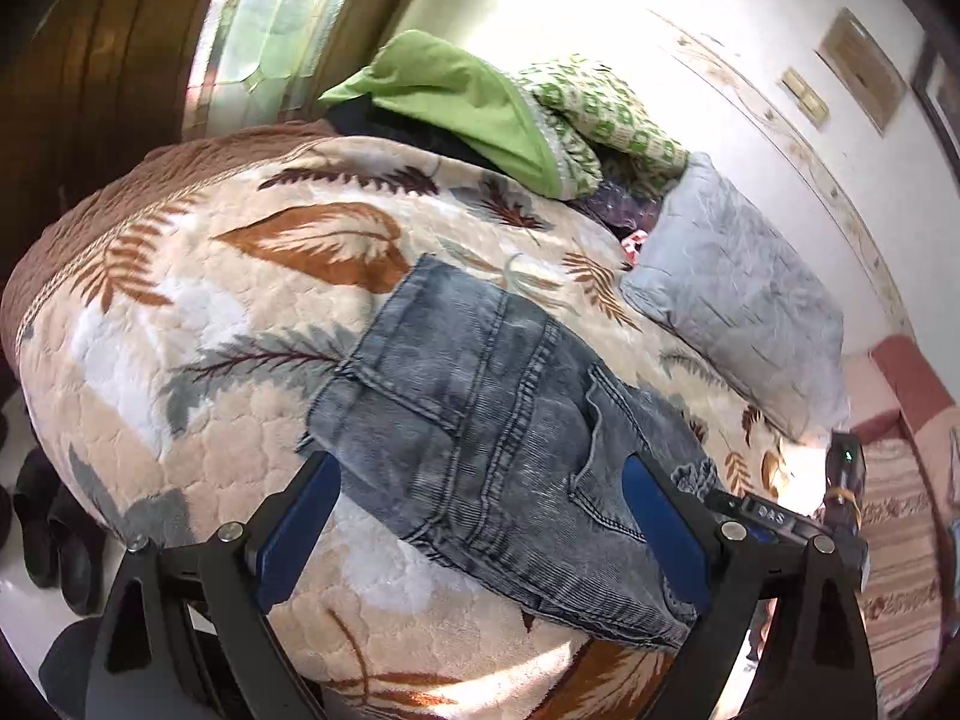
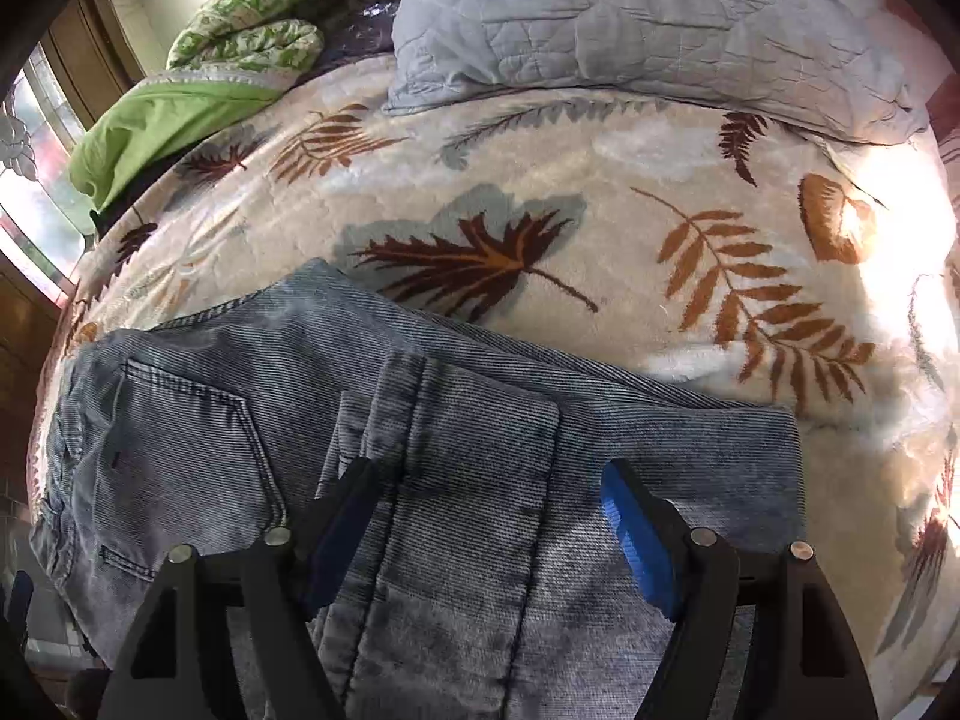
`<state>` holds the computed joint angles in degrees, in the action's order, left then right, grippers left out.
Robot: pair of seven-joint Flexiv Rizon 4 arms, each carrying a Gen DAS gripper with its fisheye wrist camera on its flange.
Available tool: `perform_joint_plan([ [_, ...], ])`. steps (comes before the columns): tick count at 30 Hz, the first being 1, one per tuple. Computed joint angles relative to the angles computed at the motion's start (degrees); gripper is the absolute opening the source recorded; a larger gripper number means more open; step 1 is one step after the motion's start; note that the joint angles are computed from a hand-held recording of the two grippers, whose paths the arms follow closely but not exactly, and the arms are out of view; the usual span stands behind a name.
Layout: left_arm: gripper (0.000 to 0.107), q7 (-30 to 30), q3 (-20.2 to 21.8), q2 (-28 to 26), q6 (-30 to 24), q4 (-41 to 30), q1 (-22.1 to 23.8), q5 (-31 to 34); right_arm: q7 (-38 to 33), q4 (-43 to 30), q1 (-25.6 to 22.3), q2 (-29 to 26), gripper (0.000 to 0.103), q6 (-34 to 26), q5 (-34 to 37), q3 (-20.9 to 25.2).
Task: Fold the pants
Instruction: 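Grasp the jeans edge with the left tool and lift it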
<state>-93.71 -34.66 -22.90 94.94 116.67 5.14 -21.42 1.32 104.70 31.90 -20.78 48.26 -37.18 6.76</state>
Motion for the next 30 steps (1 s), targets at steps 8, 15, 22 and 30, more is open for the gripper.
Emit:
perform_joint_plan([
  [8, 0.095, -2.3, -21.5, -9.1, -3.9, 2.3, 17.6, -8.6, -5.6, -0.1, 4.7, 0.4, 0.079, -1.3, -6.6, 2.9],
  [15, 0.094, -5.5, -25.1, -15.8, -5.2, -1.2, 20.1, -5.0, -10.5, -2.8, 7.9, -2.8, 0.079, -5.5, -3.3, 2.5],
  [22, 0.072, -8.7, -23.4, -17.9, -5.1, -3.7, 18.7, -0.2, -9.9, -1.3, 7.8, -2.5, 0.079, -2.9, -4.4, 1.9],
  [30, 0.022, -8.7, -5.3, -9.5, -13.9, -8.2, 5.7, -1.0, -8.4, -1.9, 6.6, -1.3, 0.079, -2.4, -5.2, 1.8],
])
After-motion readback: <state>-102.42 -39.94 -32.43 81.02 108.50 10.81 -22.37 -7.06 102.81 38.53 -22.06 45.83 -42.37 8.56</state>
